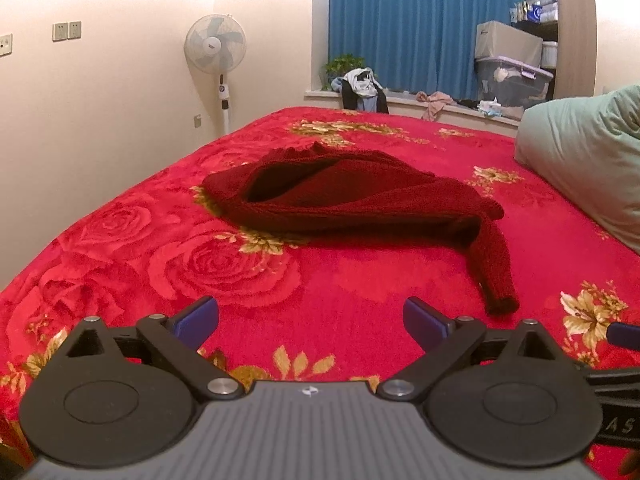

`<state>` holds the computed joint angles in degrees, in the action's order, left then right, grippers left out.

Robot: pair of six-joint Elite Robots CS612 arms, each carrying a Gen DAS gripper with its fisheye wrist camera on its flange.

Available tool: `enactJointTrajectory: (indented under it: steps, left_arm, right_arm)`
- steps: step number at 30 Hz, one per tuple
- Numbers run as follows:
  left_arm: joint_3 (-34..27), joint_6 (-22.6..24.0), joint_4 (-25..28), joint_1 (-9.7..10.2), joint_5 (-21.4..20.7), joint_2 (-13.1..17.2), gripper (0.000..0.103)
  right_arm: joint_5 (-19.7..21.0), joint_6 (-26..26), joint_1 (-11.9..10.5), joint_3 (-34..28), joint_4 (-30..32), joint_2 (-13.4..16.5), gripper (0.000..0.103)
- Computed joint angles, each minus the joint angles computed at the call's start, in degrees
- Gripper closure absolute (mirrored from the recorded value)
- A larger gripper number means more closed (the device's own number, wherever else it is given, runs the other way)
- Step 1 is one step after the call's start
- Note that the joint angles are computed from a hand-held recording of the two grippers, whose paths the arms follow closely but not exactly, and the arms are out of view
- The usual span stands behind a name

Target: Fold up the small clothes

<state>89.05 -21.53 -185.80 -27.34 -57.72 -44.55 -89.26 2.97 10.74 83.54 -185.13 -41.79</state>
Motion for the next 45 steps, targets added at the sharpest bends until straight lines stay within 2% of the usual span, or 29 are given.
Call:
enactJointTrajectory:
  steps: [7,19,22,24,28,31,33,34,36,38,40,43,45]
  left_arm:
    - [-0.33,-1.90,3.82,0.20,-0.44,-0.21,0.003]
    - [-0.35,-1.55,4.06,0.01,-0.31,-0.27,0.003]
    - [-0.33,-0.81,3.41,-0.04,-0.32,-0.16,0.008]
    - [-0.44,-0.26,3.25,-0.07,-0.39,-0.02,0.019]
    - [-0.93,-0.15,2.78,0.10,-0.48,0.44,0.029]
    - [-1.36,0.44,1.91,0.28,-0.14,0.84,0.045]
    - [-1.55,1.44,0.81,0.37,-0.01,1.15,0.059]
    - [-1.64,2.30,0.14,0.41,0.05,1.33,0.062]
    - [-1.79,4.25,-1.03,0.57,-0.13,1.62,0.078]
    - [-2.30,5.51,-1.25,1.03,-1.19,1.73,0.083]
    - [-3.60,5.56,-0.64,1.71,-2.55,1.97,0.089]
    - [-8.41,4.45,1.20,3.14,-4.91,3.80,0.090]
    - [-12.78,2.02,3.73,4.11,-7.56,5.72,0.090]
  right_arm:
    - [0.30,1.24,-0.20,0.04,-1.15,0.04,0.002]
    - [-1.00,0.43,0.17,-0.71,1.52,0.25,0.003]
    - [-0.71,1.08,0.06,-0.78,2.03,0.21,0.004]
    - [-0.03,2.20,-0.11,-1.12,2.80,0.11,0.008]
    - [0.12,2.94,-0.21,-2.73,-0.30,0.51,0.008]
    - [-0.60,2.85,-0.13,-5.65,-2.66,2.05,0.011]
    - [-0.13,4.43,-0.32,-7.20,-4.12,3.14,0.017]
    - [-0.21,5.00,-0.35,-7.69,-4.95,3.69,0.019]
    - [-0.45,5.37,-0.38,-8.22,-5.69,4.61,0.028]
    - [1.18,6.38,-0.74,-8.62,-4.09,4.84,0.033]
    - [3.15,8.88,-1.27,-8.89,-3.83,4.87,0.033]
    - [3.51,9.43,-1.63,-8.63,-4.83,4.78,0.034]
    - [3.83,9.68,-1.85,-8.68,-5.22,4.81,0.041]
